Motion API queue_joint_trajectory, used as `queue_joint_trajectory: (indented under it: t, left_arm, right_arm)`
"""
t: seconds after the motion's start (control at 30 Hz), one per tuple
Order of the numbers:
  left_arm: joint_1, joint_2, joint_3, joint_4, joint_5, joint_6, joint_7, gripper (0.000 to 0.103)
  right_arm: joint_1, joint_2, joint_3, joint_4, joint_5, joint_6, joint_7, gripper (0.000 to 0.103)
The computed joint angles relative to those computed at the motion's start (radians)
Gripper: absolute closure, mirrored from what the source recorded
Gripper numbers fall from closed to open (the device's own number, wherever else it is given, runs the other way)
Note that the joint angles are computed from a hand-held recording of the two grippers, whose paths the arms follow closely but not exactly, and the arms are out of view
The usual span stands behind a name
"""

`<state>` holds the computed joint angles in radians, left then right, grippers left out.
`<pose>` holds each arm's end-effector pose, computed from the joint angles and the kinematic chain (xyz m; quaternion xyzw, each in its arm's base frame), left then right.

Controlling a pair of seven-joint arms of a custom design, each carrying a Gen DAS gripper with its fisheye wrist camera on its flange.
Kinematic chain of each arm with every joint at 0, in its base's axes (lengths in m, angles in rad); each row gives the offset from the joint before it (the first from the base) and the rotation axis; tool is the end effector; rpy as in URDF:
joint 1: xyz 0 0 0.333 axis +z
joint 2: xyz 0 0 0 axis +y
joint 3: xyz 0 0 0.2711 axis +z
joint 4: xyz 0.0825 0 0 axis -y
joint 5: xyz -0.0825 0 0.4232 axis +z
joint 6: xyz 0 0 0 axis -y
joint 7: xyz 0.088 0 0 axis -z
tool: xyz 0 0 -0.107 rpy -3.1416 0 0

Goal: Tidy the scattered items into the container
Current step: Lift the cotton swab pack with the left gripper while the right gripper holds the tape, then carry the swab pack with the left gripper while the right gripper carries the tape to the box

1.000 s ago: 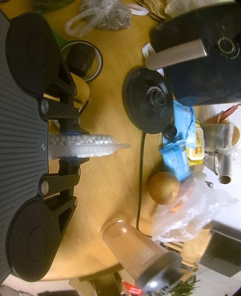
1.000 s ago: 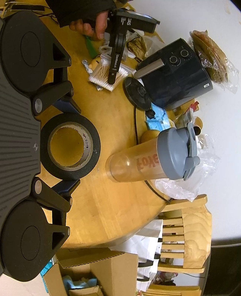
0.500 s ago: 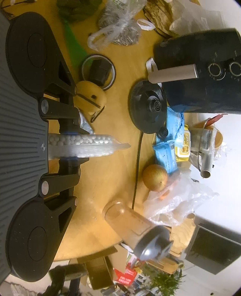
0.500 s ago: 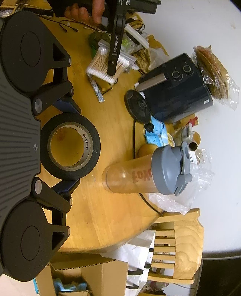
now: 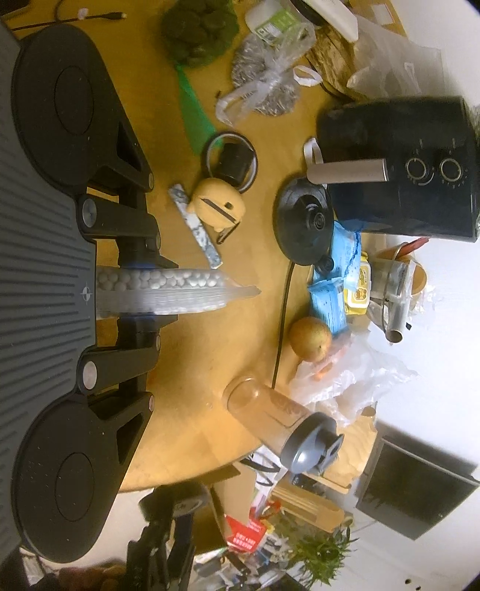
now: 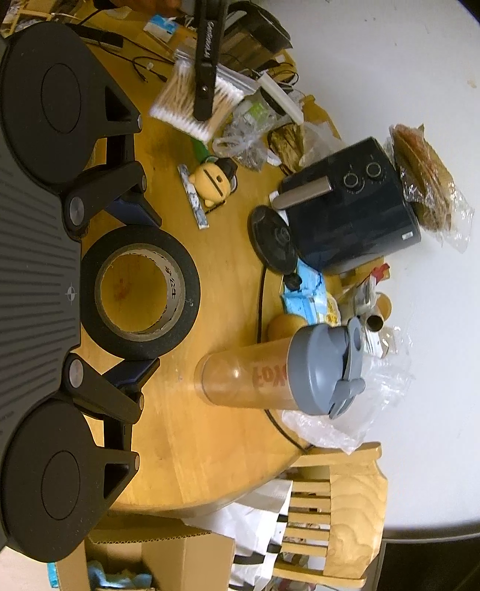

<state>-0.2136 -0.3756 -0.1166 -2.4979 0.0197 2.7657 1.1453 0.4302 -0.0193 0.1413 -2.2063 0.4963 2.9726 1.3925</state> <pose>0.4877 -0.1680 0.4298 -0.6950 0.6459 -0.2779 0.1503 0.5251 0.2990 0.4082 -0.7386 0.5476 -0.0984 0.3807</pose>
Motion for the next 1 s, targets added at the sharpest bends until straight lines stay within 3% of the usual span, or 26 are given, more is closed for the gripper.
queue_joint_trajectory:
  t: [0.5,1.0]
  left_arm:
    - [-0.034,-0.19,-0.025,-0.164,0.001,-0.01,-0.181,0.083]
    - [-0.088,-0.296,-0.043,-0.282,0.01,-0.031,-0.354,0.083]
  right_arm:
    - [0.035,-0.011,0.011,0.018,0.178,-0.036,-0.205,0.027]
    - [0.052,-0.013,0.014,0.028,0.253,-0.096,-0.313,0.027]
